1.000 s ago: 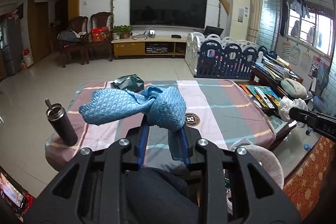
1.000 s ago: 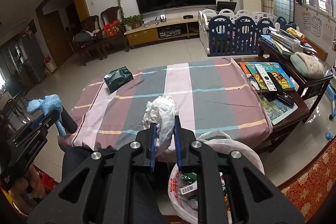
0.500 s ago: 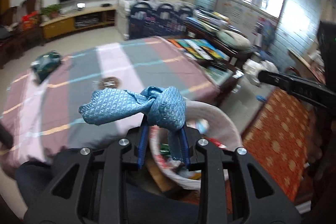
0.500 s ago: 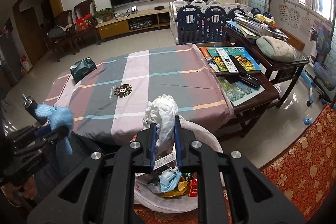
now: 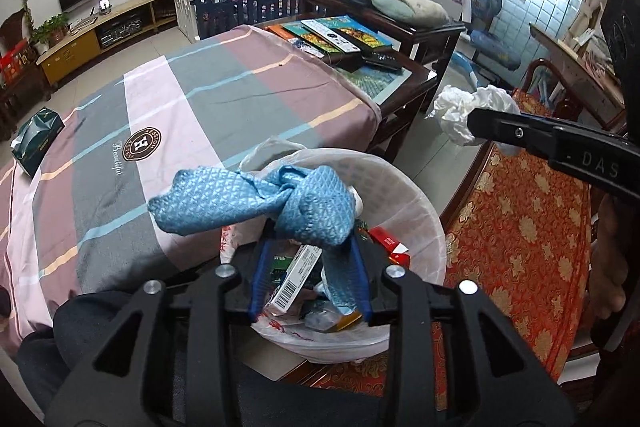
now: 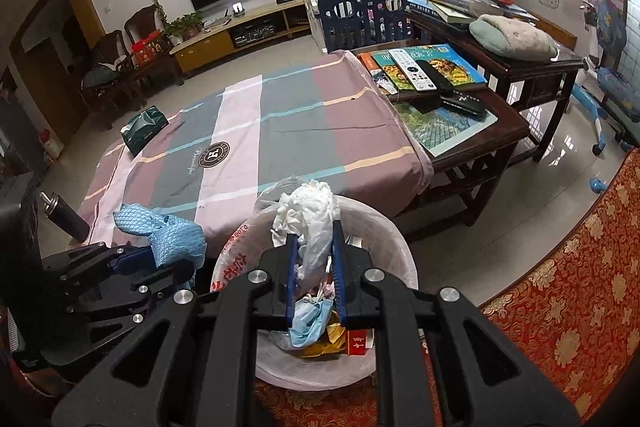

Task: Collect trash

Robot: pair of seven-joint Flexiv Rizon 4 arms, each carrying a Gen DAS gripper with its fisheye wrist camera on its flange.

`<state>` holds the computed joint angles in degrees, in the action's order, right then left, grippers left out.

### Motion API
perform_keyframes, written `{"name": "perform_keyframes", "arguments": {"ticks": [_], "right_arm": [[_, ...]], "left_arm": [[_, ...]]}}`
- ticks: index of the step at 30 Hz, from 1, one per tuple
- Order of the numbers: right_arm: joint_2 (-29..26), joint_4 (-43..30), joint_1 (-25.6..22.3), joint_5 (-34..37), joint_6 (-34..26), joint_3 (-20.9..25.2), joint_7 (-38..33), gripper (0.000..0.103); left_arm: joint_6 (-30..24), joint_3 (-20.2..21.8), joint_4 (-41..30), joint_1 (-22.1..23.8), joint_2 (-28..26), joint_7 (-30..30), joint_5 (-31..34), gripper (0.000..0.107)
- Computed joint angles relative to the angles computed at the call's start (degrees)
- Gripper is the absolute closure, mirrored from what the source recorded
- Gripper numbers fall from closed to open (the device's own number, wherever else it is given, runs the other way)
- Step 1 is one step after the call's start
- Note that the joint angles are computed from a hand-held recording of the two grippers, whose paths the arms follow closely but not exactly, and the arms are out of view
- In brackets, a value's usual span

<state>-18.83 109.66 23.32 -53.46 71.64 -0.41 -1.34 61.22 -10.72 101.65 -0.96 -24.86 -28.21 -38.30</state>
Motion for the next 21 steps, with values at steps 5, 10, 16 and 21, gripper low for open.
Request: {"name": "perform_keyframes", "arguments": {"ticks": [5, 10, 16, 21], "right_arm": [[-0.66, -0.14, -0.14, 1.28, 0.8, 0.36, -1.22, 0.087], [-2.02, -1.36, 0.33, 4.76, 0.8, 1.3, -5.06, 0.087], [-2.7, -3.01, 2.14, 8.19, -2.07, 1.4, -8.62, 0.06], [-0.8, -2.76, 3.31, 6.65, -3.15, 0.29, -4.08, 0.03]], "left_arm": [[1.27, -0.51, 0.94, -0.27, 0.24, 1.03, -0.38, 0.043], [8.22, -0.09, 2.52, -0.84, 0.96, 0.42, -1.33, 0.036], [16.5, 0.94, 3.47, -0.19, 1.94, -5.84, 1.54, 0.035], [19.06, -0.6, 5.58, 2.58, 4.75, -7.47, 0.72, 0.026]]}}
